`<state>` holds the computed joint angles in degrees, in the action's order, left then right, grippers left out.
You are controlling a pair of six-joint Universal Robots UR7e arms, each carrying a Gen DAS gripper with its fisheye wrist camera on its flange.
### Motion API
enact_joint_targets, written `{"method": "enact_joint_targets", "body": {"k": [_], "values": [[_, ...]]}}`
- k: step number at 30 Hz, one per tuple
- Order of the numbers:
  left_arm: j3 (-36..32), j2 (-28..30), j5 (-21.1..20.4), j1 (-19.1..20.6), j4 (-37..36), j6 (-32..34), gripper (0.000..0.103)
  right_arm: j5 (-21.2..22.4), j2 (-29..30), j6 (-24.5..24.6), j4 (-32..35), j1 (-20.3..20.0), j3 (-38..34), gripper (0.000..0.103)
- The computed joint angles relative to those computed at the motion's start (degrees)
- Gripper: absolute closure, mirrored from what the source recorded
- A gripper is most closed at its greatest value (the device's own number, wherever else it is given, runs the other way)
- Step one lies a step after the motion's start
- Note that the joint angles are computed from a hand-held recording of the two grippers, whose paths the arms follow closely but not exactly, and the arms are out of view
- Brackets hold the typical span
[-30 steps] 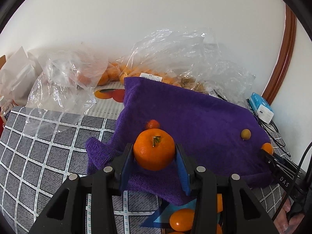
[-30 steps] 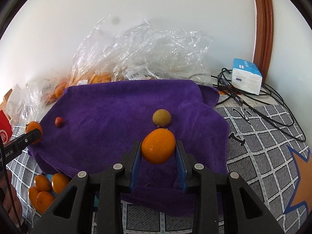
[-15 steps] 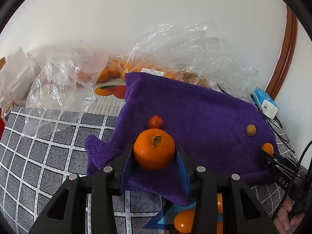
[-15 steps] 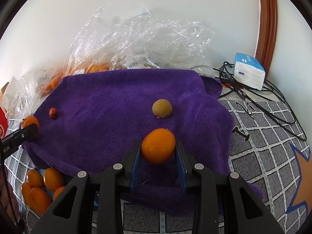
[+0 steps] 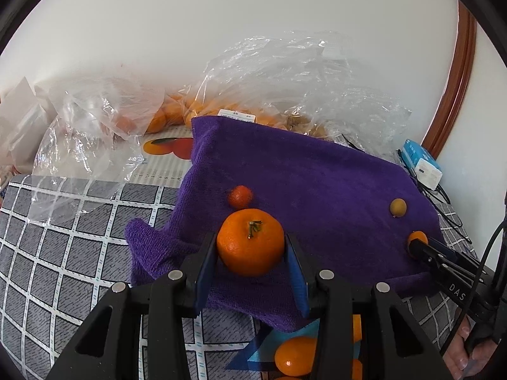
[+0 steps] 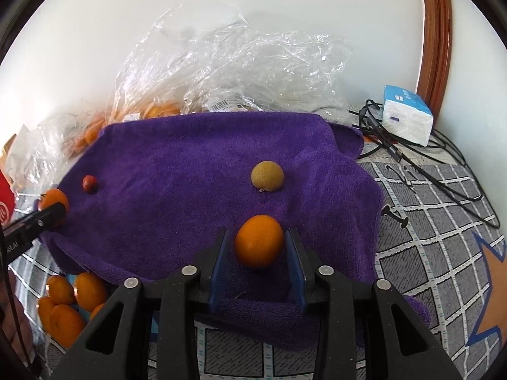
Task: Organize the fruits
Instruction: 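Carry both oranges over the purple towel and lower them onto it, then open both tools to release the oranges and pull back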
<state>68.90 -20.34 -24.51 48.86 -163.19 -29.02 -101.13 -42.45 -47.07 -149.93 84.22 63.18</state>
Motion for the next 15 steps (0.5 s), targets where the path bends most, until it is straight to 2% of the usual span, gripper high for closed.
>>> {"method": "enact_joint_targets", "body": {"k": [3, 8, 12, 15], "values": [[-0.4, 0.3, 0.7, -0.1, 1.0, 0.0, 0.063, 1.7, -0.4, 0.6, 0.3, -0.3, 0.2, 0.056], [-1.1, 0.8, 0.7, -0.3, 1.4, 1.2, 0.063, 2.0, -0.8, 0.3, -1.5, -0.2, 1.4, 0.054], [-0.7, 0.6, -1.9, -0.2, -0.6, 3.7, 0.063, 2.0, -0.9, 0.2, -1.5, -0.1, 1.5, 0.053], [-1.1, 0.8, -1.3, -0.2, 0.2, 3.6, 0.063, 1.6, -0.5, 1.3, -0.4, -0.3, 0.5, 0.052]]}}
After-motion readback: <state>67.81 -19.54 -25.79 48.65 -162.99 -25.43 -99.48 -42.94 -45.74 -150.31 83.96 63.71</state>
